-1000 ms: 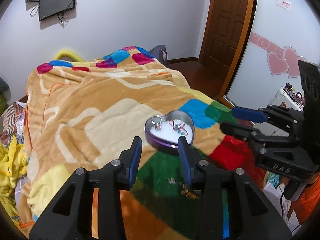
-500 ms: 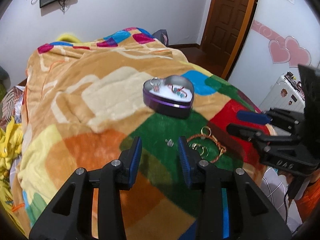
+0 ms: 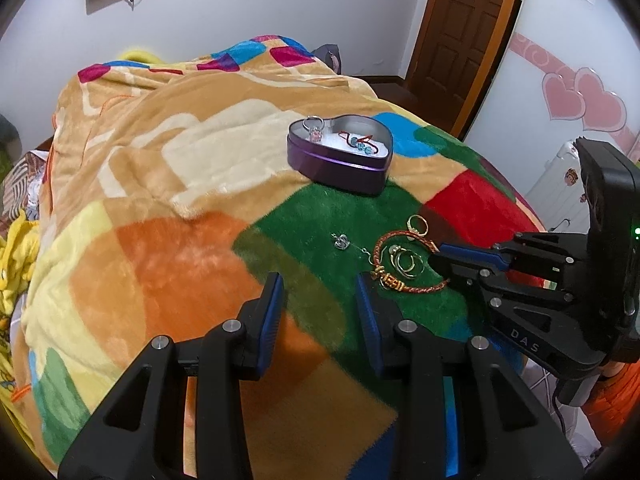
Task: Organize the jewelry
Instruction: 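Grasp the red-gold bangle with the right tool while the left tool grasps a small silver earring, then carry the bangle and earring over the heart tin with both tools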
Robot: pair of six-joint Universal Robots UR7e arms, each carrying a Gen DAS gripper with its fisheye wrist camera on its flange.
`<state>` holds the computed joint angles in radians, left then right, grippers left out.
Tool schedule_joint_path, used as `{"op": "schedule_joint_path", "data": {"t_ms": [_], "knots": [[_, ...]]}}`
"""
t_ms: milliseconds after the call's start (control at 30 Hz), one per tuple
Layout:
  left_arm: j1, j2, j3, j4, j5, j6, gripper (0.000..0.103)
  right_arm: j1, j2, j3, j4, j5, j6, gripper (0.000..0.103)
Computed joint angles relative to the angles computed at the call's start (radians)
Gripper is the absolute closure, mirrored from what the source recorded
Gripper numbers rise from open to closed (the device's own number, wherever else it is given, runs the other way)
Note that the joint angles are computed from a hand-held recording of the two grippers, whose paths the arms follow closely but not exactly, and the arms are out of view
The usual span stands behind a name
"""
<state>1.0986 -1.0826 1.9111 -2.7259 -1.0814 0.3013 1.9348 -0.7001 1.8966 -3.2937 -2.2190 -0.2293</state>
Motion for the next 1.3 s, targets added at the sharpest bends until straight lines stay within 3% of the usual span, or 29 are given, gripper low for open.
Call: {"op": "schedule_joint_path", "data": {"t_ms": [567, 633, 800, 900, 1300], "knots": [[-0.007, 0.031, -0.013, 0.053, -0.06, -0.009, 0.067, 0.025, -0.049, 0.028, -0.2, 0.016, -0.031, 0.096], [-0.009, 0.042, -0.015, 0.055, -0.058, 0.0, 0.076, 0.02, -0.056, 0.036, -0.214, 0.019, -0.028, 0.096], [-0.007, 0.066, -0.024, 0.053, -0.048, 0.003, 0.083, 0.012, -0.064, 0.042, -0.218, 0.015, -0.025, 0.096], [-0.005, 0.064, -0.023, 0.051, -0.056, 0.002, 0.094, 0.011, -0.066, 0.042, -0.22, 0.014, -0.029, 0.096], [-0.014, 0.034, -0.034, 0.005, -0.053, 0.005, 0.094, 0.018, -0.061, 0.013, -0.246, 0.022, -0.055, 0.096]]}}
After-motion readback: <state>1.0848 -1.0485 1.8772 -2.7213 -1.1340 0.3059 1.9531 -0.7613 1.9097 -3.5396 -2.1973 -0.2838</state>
